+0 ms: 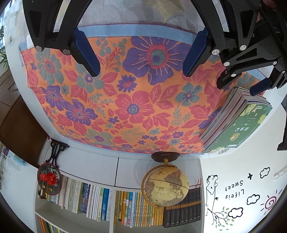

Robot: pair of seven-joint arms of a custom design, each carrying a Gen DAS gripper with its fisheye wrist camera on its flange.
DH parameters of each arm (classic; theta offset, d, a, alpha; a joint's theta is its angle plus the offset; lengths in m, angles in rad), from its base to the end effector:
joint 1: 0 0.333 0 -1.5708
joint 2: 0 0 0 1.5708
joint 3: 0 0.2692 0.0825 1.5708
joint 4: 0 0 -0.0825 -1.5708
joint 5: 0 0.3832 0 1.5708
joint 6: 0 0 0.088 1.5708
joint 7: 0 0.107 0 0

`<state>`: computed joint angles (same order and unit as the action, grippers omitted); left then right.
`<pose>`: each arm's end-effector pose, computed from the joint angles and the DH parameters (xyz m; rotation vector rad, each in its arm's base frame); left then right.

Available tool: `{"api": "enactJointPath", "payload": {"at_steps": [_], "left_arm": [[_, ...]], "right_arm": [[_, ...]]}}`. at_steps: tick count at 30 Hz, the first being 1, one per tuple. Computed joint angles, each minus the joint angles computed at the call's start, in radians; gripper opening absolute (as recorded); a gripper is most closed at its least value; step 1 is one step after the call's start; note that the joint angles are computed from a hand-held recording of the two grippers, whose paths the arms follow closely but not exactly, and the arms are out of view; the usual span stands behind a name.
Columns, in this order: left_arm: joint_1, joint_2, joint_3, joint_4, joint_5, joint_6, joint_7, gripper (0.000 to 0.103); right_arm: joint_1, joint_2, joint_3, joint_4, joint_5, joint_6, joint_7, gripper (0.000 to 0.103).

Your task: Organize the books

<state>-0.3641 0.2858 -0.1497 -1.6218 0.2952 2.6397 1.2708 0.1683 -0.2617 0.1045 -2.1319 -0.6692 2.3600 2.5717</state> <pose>0.5940 -0.3311 0.4997 -1.4248 2.1404 -0.8219 0.5112 0.1383 0.5292 -1.4981 2.1562 -0.9149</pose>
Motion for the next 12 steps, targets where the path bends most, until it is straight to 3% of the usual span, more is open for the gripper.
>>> {"api": "enactJointPath", "payload": {"at_steps": [12], "left_arm": [[-0.014,-0.027,0.002,-0.045,0.061,0.027,-0.029,0.086]], "right_arm": [[0.003,-0.024,0.005,-0.019,0.021,-0.051,0.023,0.092]]}}
